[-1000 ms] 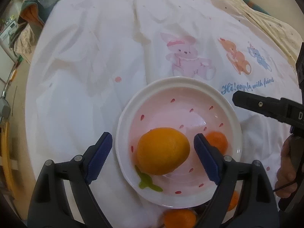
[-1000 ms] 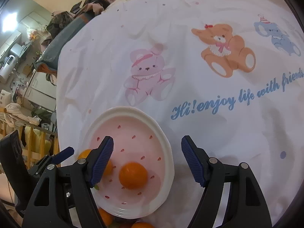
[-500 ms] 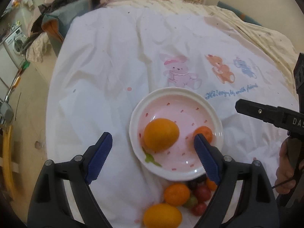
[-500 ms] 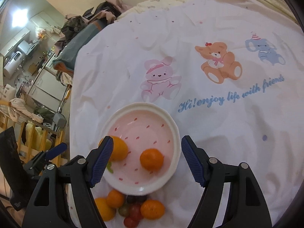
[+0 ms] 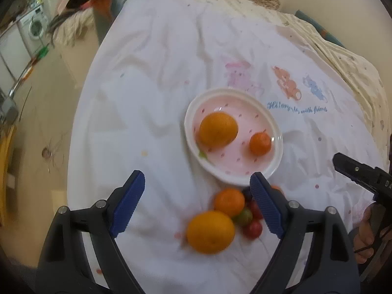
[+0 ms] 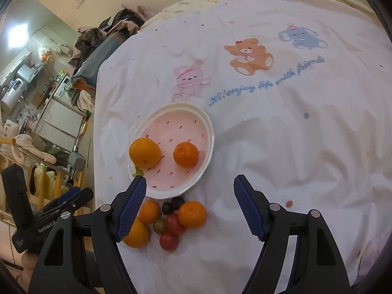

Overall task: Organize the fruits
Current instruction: 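Withdraw both open tools back toward the fruit cluster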

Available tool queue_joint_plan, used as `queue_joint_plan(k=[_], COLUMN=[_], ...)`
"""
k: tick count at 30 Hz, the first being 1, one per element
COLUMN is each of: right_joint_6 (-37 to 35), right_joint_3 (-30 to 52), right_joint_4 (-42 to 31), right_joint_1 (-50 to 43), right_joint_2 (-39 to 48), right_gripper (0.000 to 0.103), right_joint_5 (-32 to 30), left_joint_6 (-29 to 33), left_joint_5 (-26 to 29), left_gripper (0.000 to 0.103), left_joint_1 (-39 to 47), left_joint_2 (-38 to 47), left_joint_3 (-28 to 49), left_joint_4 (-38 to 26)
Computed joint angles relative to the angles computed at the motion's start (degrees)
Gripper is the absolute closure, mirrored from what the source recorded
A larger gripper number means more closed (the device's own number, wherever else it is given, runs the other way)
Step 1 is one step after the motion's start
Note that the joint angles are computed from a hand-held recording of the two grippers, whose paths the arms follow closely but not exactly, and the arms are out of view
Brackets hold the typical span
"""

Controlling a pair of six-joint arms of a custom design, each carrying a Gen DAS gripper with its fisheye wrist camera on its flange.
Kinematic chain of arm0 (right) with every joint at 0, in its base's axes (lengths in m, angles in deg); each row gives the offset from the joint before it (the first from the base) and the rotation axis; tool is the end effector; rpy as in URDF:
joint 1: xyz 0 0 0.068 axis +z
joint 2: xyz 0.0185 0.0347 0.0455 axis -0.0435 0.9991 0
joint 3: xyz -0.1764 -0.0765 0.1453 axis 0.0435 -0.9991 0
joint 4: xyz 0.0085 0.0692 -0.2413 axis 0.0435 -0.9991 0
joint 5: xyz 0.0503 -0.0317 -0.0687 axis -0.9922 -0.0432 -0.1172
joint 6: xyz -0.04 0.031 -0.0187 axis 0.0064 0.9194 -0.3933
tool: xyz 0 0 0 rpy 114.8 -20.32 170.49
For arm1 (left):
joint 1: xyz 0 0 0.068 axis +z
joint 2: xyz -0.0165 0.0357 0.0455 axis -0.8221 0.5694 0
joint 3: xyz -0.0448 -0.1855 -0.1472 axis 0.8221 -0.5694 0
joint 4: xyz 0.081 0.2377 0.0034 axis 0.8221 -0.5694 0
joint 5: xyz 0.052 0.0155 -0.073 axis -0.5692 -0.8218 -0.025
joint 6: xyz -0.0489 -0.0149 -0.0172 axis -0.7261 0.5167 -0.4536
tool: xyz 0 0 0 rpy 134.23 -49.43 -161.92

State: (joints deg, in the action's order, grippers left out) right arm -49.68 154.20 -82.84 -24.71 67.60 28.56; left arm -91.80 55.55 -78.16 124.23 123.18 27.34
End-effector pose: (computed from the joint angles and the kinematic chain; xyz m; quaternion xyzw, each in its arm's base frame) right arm 0.3286 -0.1104 0.2318 -0.0130 0.9416 0.2719 0.1981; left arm 0.2697 -0.1088 0.2457 -0.0903 0.9647 -0.0534 0.2415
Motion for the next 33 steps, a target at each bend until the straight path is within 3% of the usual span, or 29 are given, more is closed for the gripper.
queue_joint_plan(k=[12, 23, 30, 33], right_joint_6=[-1.5, 1.5, 1.9, 2.1], right_joint_3=[-8.7, -10.6, -10.3, -10.3], right_joint_4=[-1.7, 0.2, 0.2, 0.5], right_joint_1=[-3.3, -2.8, -2.7, -2.5], right_joint_2=[-5.4, -5.7, -5.0, -5.1], right_gripper=[0.026, 0.026, 0.026, 0.026], right_joint_5=[1.0, 2.5, 3.1, 3.4], left_joint_6=[-6.0, -6.0, -4.4, -3.3], left_joint_5=[4.3, 7.3, 5.9, 4.8], left_gripper=[0.018, 0.018, 0.019, 0.029], left_joint_1=[-3.1, -4.5, -8.0, -8.8], left_joint_2=[-3.6, 2.9, 8.3, 10.2], left_joint_3=[-8.2, -9.3, -7.1, -6.1], left_joint_4=[-0.7, 0.9, 2.0, 1.6])
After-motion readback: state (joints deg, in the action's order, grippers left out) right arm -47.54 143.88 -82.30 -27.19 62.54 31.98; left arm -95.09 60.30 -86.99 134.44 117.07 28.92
